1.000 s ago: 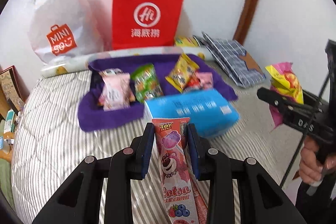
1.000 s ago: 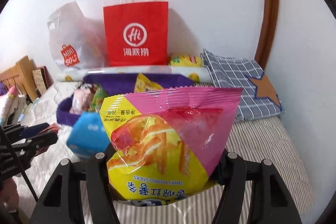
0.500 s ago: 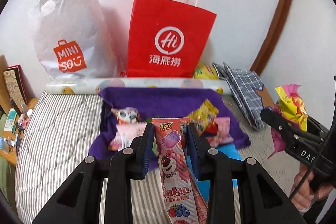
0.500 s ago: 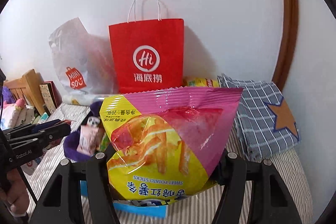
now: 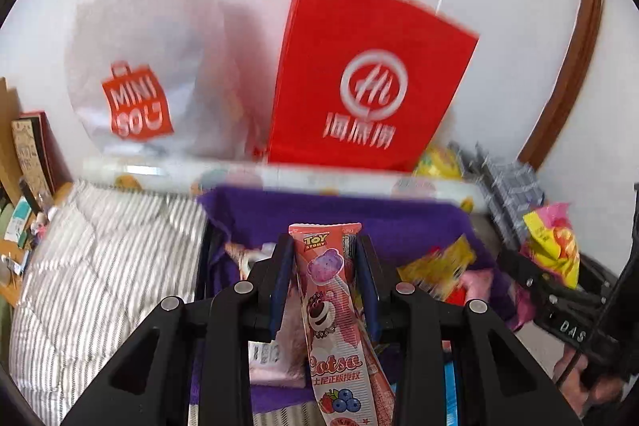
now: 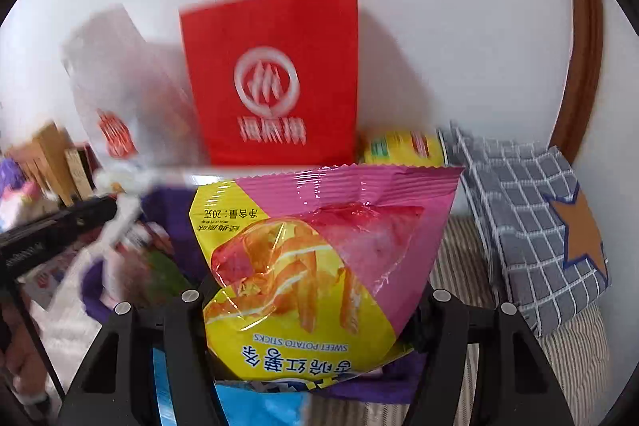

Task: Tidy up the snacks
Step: 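Release the Lotso stick onto the towel with the left gripper while the right holds the potato bag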

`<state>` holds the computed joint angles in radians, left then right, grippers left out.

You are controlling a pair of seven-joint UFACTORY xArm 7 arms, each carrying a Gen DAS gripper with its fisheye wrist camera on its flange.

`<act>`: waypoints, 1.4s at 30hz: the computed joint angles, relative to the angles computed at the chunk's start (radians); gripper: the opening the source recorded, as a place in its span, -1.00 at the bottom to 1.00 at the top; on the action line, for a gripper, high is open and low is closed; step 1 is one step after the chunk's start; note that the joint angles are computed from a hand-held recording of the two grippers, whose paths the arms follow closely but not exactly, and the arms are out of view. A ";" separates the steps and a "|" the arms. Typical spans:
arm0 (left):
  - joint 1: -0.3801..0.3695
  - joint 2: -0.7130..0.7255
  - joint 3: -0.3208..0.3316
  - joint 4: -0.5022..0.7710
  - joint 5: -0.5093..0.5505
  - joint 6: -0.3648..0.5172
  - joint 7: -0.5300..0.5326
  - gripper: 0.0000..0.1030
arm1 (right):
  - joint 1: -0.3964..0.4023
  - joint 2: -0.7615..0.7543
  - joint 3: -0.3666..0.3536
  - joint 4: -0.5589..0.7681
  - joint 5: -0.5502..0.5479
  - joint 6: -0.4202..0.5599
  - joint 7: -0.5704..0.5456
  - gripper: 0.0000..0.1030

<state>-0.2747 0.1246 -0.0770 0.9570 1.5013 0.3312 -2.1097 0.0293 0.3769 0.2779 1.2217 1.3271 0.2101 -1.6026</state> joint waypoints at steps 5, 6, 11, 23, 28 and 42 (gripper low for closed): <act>0.001 0.060 0.017 0.017 -0.040 -0.027 0.014 -0.39 | 0.027 0.061 -0.027 0.025 -0.141 -0.034 0.151 0.22; -0.006 0.061 0.018 0.017 -0.047 -0.014 0.022 -0.39 | 0.022 0.066 -0.026 0.027 -0.169 -0.021 0.179 0.22; -0.037 0.062 0.017 0.017 -0.062 0.050 0.050 -0.38 | -0.025 0.081 0.027 0.018 -0.217 -0.044 0.211 0.22; -0.040 0.072 0.031 0.015 -0.089 0.017 0.055 -0.38 | -0.110 0.110 0.118 0.011 -0.372 -0.046 0.354 0.24; -0.042 0.074 0.033 0.014 -0.088 0.003 0.053 -0.38 | -0.134 0.114 0.144 0.007 -0.411 -0.054 0.387 0.25; -0.054 0.091 0.038 0.027 -0.108 -0.016 0.081 -0.38 | -0.199 0.121 0.216 -0.007 -0.476 -0.073 0.425 0.26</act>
<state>-0.3284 0.2160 -0.0385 0.9839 1.3936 0.3148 -2.0288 -0.1698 0.4984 0.4935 1.2143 0.8509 0.1367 -1.1777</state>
